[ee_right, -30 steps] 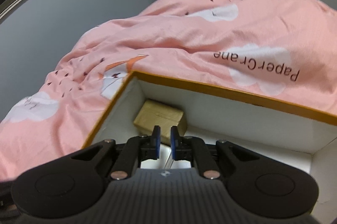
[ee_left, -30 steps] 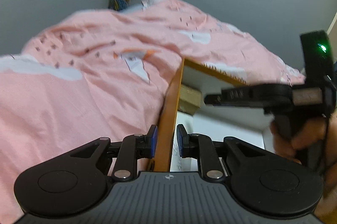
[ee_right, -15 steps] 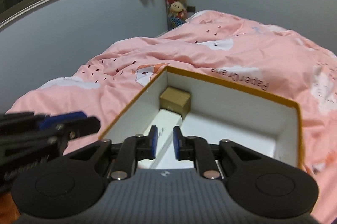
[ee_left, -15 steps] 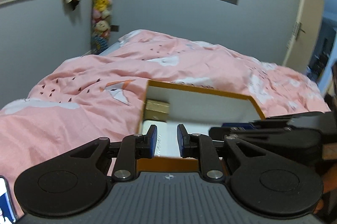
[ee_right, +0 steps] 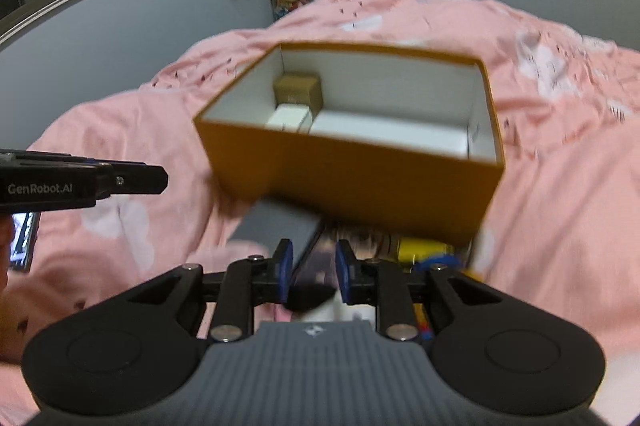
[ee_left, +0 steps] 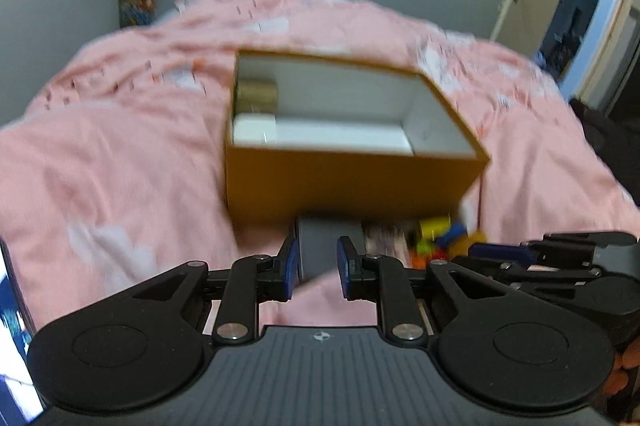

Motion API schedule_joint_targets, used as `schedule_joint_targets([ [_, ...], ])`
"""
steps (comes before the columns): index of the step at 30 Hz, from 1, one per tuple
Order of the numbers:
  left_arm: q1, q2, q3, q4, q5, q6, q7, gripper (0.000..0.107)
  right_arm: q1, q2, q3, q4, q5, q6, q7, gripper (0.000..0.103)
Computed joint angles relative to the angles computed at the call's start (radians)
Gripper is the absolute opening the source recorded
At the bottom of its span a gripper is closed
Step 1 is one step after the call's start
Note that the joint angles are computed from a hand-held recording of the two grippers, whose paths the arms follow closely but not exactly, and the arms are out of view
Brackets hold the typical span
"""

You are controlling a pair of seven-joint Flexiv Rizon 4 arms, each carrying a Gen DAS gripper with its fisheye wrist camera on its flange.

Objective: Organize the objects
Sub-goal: 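Release the glasses case into the box and lift both grippers away, then move the left gripper toward the pink pouch with the carabiner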

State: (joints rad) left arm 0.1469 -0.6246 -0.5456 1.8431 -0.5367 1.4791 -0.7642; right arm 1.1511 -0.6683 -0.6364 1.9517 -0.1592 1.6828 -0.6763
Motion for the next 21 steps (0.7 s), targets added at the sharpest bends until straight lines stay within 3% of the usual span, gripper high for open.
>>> schedule_joint_targets([
  [4,-0.039,0.035,0.081,0.006,0.011,-0.149,0.005,0.023,-0.026,0.035,0.071,0.029,-0.013,0.0,-0.025,0.025],
  [7,-0.123,0.051,0.201,-0.001,0.05,-0.221,-0.023,0.023,-0.136,0.062,0.224,0.017,-0.06,-0.015,-0.077,0.025],
  [11,-0.222,0.041,0.346,-0.036,0.137,-0.317,-0.091,0.023,-0.284,0.058,0.424,-0.04,-0.149,-0.123,-0.137,0.024],
  [14,-0.255,0.025,0.402,-0.058,0.187,-0.373,-0.131,0.023,-0.374,0.04,0.533,-0.085,-0.176,-0.193,-0.153,0.025],
  [17,-0.262,0.021,0.414,-0.06,0.216,-0.367,-0.144,0.023,-0.399,0.018,0.553,-0.113,-0.214,-0.243,-0.131,0.043],
  [21,-0.245,0.025,0.397,-0.043,0.203,-0.336,-0.14,0.023,-0.586,-0.05,0.792,-0.222,-0.153,-0.36,-0.232,0.048],
])
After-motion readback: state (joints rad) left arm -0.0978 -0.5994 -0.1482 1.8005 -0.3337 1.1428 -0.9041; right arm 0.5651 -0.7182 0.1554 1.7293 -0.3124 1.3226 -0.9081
